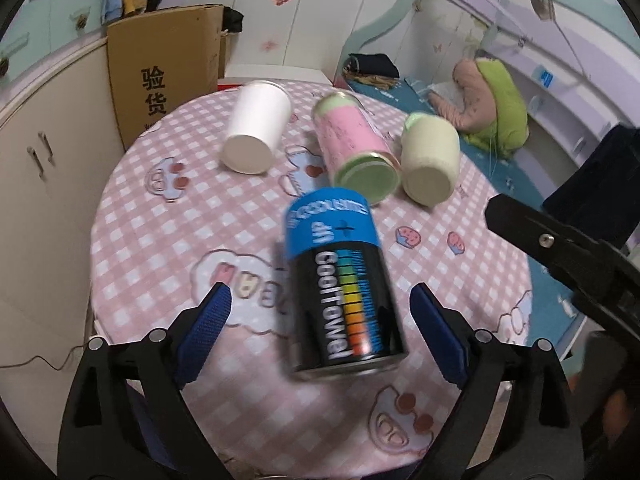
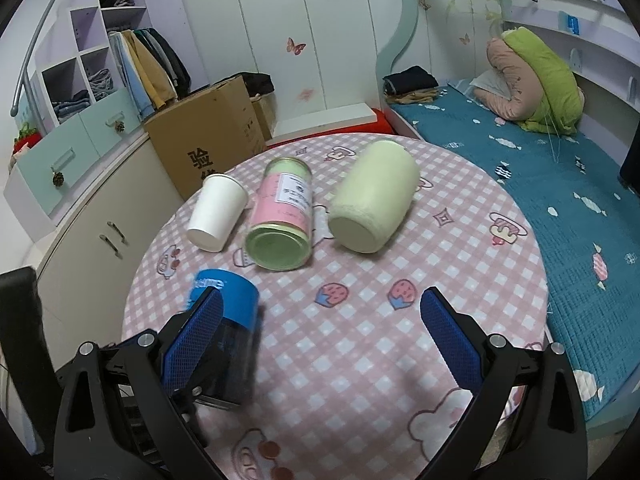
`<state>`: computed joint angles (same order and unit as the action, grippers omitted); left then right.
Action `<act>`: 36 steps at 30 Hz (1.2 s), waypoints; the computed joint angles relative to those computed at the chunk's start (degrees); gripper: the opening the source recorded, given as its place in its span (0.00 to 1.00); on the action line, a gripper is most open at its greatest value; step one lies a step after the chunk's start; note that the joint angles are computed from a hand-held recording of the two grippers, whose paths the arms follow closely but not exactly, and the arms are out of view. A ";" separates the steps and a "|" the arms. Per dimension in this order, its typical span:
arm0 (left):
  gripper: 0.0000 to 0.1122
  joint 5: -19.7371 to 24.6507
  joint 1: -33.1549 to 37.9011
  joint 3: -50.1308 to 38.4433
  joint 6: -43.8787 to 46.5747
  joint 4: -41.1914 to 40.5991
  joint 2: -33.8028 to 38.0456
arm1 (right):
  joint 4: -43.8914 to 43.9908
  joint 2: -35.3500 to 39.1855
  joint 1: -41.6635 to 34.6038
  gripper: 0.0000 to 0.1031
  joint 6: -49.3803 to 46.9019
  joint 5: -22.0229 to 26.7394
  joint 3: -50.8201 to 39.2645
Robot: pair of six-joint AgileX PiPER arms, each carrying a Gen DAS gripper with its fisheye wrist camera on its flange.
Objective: Flip cup upright
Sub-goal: 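Lift the blue can with the right gripper and rotate it upright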
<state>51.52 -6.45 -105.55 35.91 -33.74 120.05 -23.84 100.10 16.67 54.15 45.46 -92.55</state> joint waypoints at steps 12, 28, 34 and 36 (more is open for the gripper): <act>0.83 -0.68 6.64 -8.48 -5.16 5.17 4.73 | 21.64 16.70 -1.55 0.93 -14.88 7.22 -21.30; 0.83 5.72 6.53 -19.95 -7.15 6.59 12.29 | 34.96 24.79 -6.07 0.72 -23.20 10.59 -29.38; 0.83 5.44 6.19 -18.57 -6.61 6.23 11.26 | 31.37 21.41 -4.83 0.65 -23.93 8.91 -26.67; 0.83 5.34 6.13 -18.01 -6.43 5.89 10.78 | 27.50 20.14 -3.53 0.65 -23.18 8.48 -26.06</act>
<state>56.86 -0.32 -123.56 29.49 -27.85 130.83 3.66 120.24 13.14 30.97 53.94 -118.61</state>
